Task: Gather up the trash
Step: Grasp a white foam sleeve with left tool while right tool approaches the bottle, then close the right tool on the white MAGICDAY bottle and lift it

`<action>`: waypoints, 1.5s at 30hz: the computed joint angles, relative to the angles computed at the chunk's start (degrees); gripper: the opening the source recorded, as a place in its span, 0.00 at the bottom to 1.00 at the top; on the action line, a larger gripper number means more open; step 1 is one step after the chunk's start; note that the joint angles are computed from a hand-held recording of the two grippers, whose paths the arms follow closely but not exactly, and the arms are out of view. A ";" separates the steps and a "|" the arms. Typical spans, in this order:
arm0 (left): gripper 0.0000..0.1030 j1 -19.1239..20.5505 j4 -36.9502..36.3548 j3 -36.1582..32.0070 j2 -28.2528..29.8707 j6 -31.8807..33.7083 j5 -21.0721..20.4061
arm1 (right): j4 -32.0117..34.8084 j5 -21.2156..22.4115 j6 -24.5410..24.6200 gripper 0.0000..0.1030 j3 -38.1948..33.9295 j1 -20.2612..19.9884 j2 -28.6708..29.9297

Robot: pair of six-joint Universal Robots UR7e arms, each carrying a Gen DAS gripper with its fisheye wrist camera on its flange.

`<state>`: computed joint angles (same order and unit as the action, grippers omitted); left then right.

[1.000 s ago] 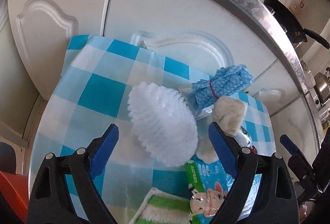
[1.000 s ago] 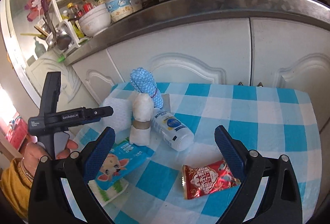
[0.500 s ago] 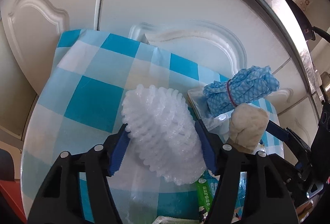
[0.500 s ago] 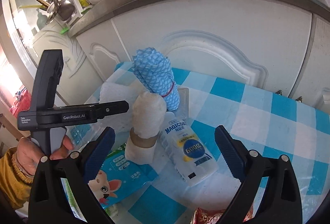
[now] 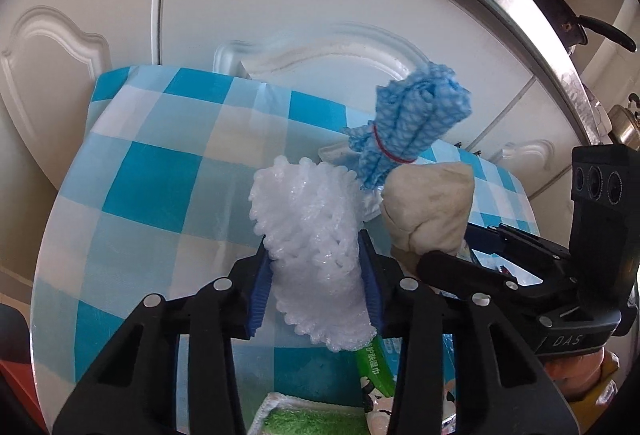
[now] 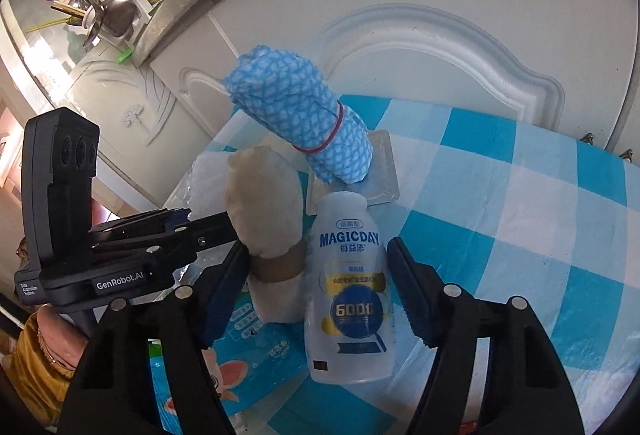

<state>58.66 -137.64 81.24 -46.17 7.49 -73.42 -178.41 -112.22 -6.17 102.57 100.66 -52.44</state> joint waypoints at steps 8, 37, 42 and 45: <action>0.37 -0.65 0.45 4.89 -3.62 0.89 -1.14 | -2.58 0.53 1.82 0.67 4.14 0.63 -1.32; 0.36 -1.88 -3.47 23.85 -19.86 -1.03 -7.95 | -28.02 -11.72 10.77 0.86 24.89 12.14 -2.14; 0.36 -1.71 -4.78 24.99 -22.77 -1.40 -8.40 | -28.70 -14.60 10.97 0.86 25.15 13.08 -1.35; 0.36 -1.25 -5.00 25.51 -24.30 -1.56 -9.65 | -28.31 -19.10 11.07 0.86 24.48 14.25 0.28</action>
